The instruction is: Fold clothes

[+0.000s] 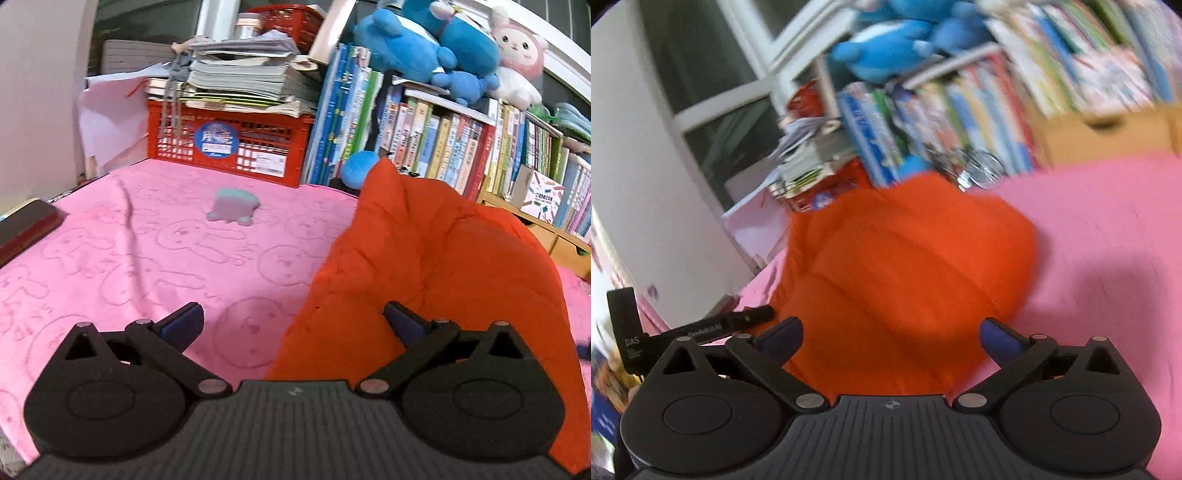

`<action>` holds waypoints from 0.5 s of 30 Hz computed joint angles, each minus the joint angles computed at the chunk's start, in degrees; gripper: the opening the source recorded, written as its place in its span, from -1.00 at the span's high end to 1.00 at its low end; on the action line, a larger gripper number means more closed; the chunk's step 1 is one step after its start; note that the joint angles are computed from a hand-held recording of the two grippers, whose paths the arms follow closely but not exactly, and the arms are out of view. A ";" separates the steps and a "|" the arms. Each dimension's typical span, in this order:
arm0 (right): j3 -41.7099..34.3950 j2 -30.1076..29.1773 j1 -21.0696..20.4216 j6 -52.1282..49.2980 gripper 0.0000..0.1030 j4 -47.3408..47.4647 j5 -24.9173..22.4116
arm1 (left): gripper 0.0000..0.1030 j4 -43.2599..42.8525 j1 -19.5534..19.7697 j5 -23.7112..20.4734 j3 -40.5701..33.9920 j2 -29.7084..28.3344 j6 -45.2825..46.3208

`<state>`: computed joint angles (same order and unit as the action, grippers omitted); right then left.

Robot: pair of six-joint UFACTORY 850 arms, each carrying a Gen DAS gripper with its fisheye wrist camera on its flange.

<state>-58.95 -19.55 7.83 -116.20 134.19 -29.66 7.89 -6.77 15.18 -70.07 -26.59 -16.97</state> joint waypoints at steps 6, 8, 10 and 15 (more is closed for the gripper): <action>1.86 -2.51 -2.83 15.09 -1.00 -6.14 -11.31 | -1.00 -20.50 -0.66 5.39 3.27 1.82 13.53; 0.16 -5.18 -3.68 20.53 -1.00 -7.30 -16.13 | -1.00 -26.47 -1.09 5.73 2.73 1.31 18.61; -3.30 -8.47 -4.23 27.01 -1.00 -9.37 -18.21 | -1.00 -28.69 -1.25 3.51 1.11 0.15 22.33; -10.50 -12.65 -3.66 31.23 -0.80 -10.11 -14.23 | -1.00 -36.15 -2.24 -0.64 -2.92 -2.95 30.73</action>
<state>-69.45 -32.20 4.17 -84.96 124.08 -43.89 -28.26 -9.02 14.54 -72.99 -29.55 13.76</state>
